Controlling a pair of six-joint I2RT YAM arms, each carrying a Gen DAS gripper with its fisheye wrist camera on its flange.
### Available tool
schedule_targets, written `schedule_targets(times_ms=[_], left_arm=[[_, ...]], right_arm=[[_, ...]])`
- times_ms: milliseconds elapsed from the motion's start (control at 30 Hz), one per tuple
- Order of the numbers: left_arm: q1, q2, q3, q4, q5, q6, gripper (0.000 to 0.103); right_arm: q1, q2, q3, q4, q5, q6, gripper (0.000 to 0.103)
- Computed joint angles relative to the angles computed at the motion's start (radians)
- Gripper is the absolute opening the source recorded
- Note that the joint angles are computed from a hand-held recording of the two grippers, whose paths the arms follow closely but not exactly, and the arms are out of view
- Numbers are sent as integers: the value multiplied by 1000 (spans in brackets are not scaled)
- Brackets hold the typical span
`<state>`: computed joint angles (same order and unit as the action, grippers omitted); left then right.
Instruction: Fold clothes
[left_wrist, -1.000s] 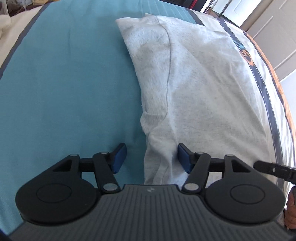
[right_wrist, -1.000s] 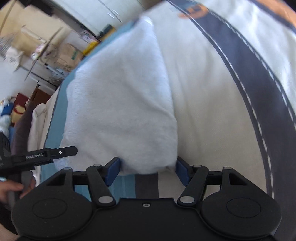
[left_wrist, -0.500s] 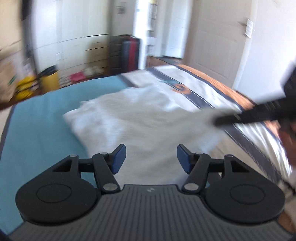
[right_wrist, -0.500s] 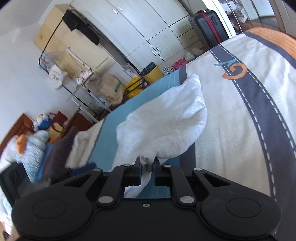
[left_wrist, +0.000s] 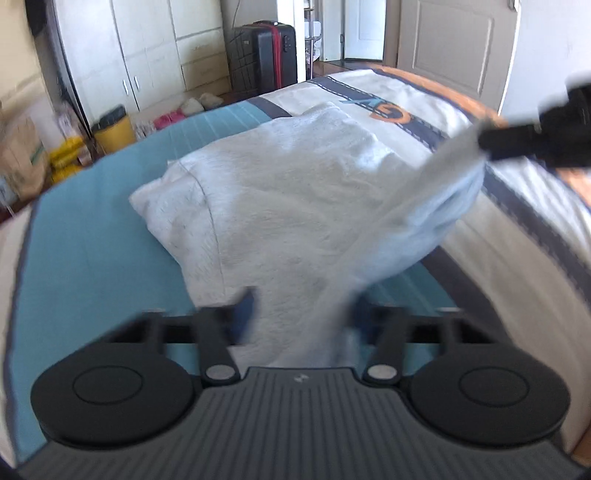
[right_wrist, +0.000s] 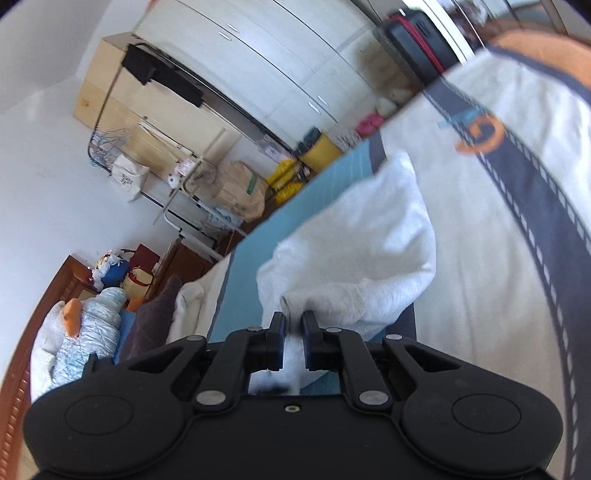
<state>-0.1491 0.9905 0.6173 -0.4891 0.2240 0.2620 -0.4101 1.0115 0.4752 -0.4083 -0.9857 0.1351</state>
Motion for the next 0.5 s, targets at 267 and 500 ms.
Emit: schedule_targets(times_ms=[267, 500], left_arm=[[-96, -59, -30, -19, -77, 11, 23], [-66, -31, -28, 2, -26, 13, 26]], right_arm=[[-69, 3, -63, -57, 5, 121, 69], [29, 292, -109, 184, -7, 223, 56]])
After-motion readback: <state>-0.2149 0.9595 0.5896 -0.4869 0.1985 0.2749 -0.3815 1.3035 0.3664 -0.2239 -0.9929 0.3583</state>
